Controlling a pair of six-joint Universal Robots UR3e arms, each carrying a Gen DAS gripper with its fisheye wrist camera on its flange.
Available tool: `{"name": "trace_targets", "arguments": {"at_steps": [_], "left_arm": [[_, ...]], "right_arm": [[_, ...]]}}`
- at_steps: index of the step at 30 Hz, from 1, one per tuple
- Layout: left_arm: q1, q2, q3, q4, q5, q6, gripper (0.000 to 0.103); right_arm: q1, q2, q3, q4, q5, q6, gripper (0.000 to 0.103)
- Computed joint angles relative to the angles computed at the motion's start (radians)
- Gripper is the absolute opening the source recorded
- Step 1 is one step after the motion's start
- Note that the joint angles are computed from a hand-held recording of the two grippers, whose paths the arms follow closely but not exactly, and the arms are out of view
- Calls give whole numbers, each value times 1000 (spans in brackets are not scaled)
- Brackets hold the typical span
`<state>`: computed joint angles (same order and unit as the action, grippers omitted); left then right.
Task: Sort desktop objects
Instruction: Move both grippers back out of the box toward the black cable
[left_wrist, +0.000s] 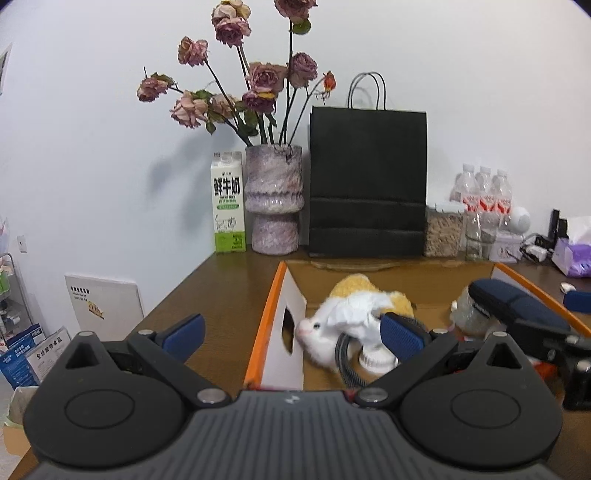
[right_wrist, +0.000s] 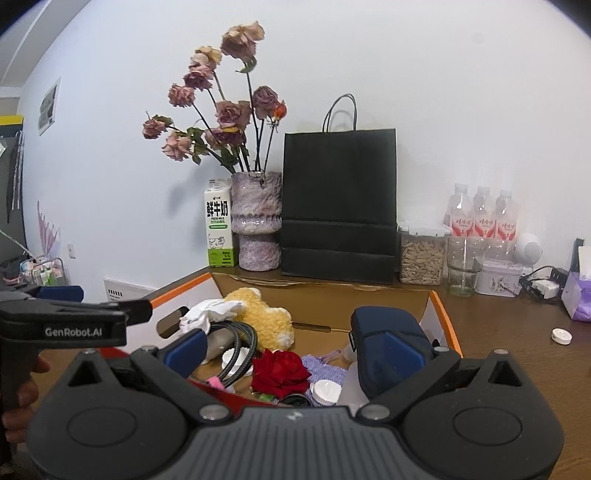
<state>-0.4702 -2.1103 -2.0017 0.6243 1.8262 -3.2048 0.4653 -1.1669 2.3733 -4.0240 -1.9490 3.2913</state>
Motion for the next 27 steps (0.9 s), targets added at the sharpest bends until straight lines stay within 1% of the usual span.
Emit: {"name": "trace_targets", "arguments": {"at_steps": [2, 5, 10, 15, 17, 21, 23, 25, 27], "left_arm": [[13, 31, -55, 5, -22, 8, 103], [29, 65, -125, 17, -30, 13, 103], [79, 124, -267, 75, -53, 15, 103], [138, 163, -397, 152, -70, 30, 103], [171, 176, -443, 177, -95, 37, 103], [240, 185, -522, 235, -157, 55, 103], [278, 185, -554, 260, -193, 64, 103], [316, 183, -585, 285, -231, 76, 103], [350, 175, -612, 309, -268, 90, 103]], "right_arm": [[24, -10, 9, 7, -18, 4, 102], [63, -21, 24, 20, -46, 19, 102], [124, -37, 29, 73, -62, 52, 102], [190, -25, -37, 195, -55, 62, 100], [210, -13, -80, 251, -40, 66, 99], [242, 27, -179, 358, -32, 75, 93], [252, 48, -231, 421, -31, 86, 92], [252, 68, -271, 465, -19, 93, 87], [239, 75, -302, 510, 20, 106, 81]]}}
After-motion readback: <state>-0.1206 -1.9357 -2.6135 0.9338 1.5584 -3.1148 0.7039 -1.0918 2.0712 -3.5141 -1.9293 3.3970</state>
